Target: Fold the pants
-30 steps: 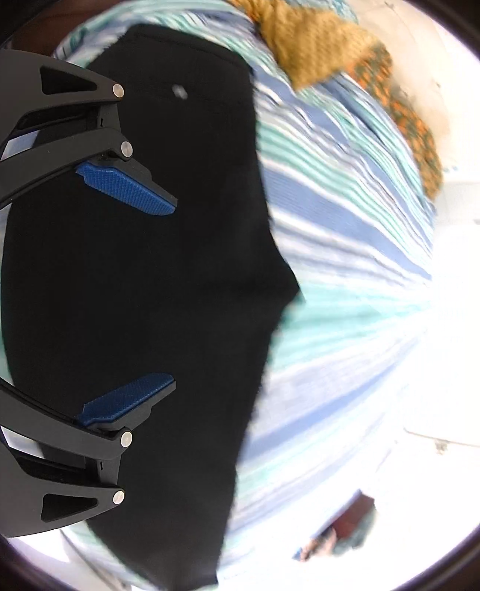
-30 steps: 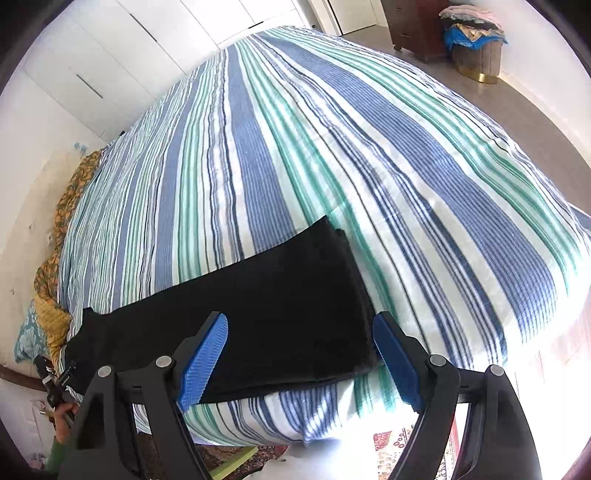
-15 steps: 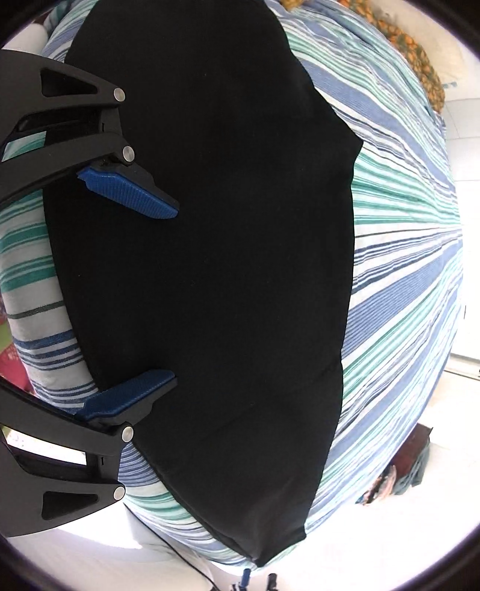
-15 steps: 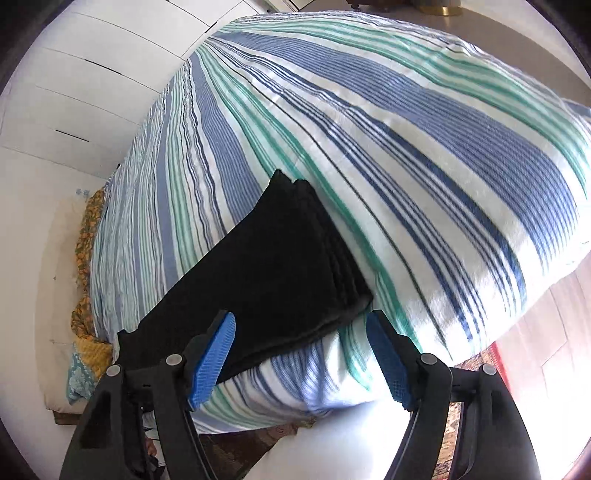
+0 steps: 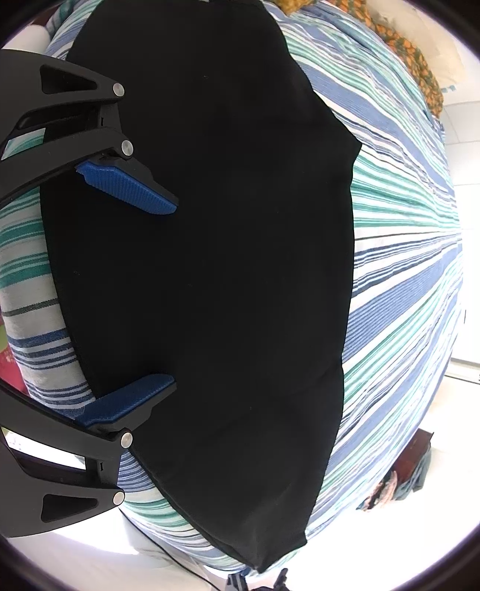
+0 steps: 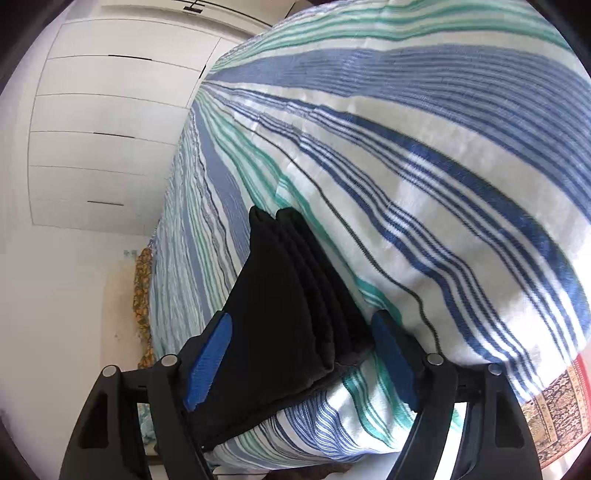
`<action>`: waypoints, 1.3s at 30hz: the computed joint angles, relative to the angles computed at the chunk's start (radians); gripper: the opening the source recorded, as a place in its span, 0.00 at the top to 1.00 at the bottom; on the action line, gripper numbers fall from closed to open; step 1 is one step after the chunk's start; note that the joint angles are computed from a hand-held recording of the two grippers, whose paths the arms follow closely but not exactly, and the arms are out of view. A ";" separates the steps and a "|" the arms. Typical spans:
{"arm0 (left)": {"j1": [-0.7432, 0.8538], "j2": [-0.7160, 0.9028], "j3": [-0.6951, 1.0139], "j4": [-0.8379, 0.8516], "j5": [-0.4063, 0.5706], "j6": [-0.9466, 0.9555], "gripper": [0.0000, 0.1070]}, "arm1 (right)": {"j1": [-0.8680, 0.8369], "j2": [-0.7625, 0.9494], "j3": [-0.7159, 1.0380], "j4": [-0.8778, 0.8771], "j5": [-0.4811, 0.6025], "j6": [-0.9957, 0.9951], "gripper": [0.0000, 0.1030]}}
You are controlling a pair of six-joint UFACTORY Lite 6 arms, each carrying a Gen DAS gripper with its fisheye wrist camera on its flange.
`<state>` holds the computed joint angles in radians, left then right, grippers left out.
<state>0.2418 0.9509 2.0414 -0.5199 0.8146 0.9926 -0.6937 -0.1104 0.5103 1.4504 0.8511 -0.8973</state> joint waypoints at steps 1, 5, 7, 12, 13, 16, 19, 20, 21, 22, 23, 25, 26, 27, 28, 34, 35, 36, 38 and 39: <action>0.000 0.004 0.008 0.002 0.004 -0.006 0.16 | -0.005 0.026 0.005 0.015 0.037 -0.023 0.21; 0.006 0.006 -0.001 -0.017 -0.004 0.011 0.15 | -0.005 0.037 0.002 0.045 0.077 -0.054 0.27; 0.004 0.004 -0.006 -0.017 -0.011 0.012 0.14 | 0.033 0.029 0.016 -0.014 0.001 0.027 0.35; 0.006 0.009 0.001 -0.021 -0.006 0.014 0.14 | 0.088 0.029 0.029 -0.016 -0.062 0.120 0.34; 0.005 0.011 0.001 -0.023 -0.008 0.017 0.14 | 0.094 0.010 0.023 -0.024 -0.074 0.169 0.34; 0.006 0.009 -0.008 -0.035 -0.015 0.024 0.14 | 0.100 -0.122 -0.031 -0.087 -0.124 0.352 0.30; 0.004 0.002 -0.025 -0.044 -0.031 0.032 0.13 | 0.103 -0.254 -0.114 -0.080 -0.131 0.460 0.28; 0.004 0.000 -0.030 -0.048 -0.034 0.035 0.13 | 0.107 -0.279 -0.135 -0.070 -0.128 0.470 0.28; 0.003 0.000 -0.032 -0.051 -0.037 0.036 0.12 | 0.116 -0.279 -0.148 -0.036 -0.121 0.449 0.28; 0.003 0.002 -0.031 -0.051 -0.038 0.035 0.12 | 0.121 -0.248 -0.148 -0.003 -0.111 0.412 0.28; 0.002 0.006 -0.023 -0.047 -0.035 0.030 0.12 | 0.137 -0.222 -0.144 0.019 -0.127 0.396 0.28; 0.003 0.012 -0.009 -0.042 -0.025 0.025 0.12 | 0.148 -0.188 -0.149 0.137 -0.138 0.288 0.28; 0.004 0.015 -0.003 -0.041 -0.021 0.024 0.12 | 0.151 -0.183 -0.154 0.212 -0.142 0.214 0.28; 0.006 0.017 0.000 -0.042 -0.018 0.025 0.12 | 0.155 -0.173 -0.150 0.262 -0.152 0.157 0.28; 0.009 0.021 0.007 -0.044 -0.014 0.027 0.12 | 0.158 -0.165 -0.155 0.330 -0.155 0.087 0.28; 0.004 0.019 -0.004 -0.054 -0.032 0.032 0.11 | 0.157 0.011 -0.057 0.240 -0.154 0.102 0.71; 0.005 0.022 0.003 -0.052 -0.026 0.028 0.11 | 0.149 0.018 -0.045 0.197 -0.160 0.123 0.79; 0.006 0.025 0.013 -0.048 -0.016 0.023 0.11 | 0.141 0.023 -0.043 0.197 -0.143 0.103 0.80; 0.015 0.036 0.050 -0.034 0.024 -0.002 0.12 | 0.157 -0.042 -0.063 0.207 -0.147 0.078 0.83; 0.023 0.047 0.082 -0.034 0.055 -0.018 0.12 | 0.171 -0.089 -0.074 0.219 -0.137 0.062 0.84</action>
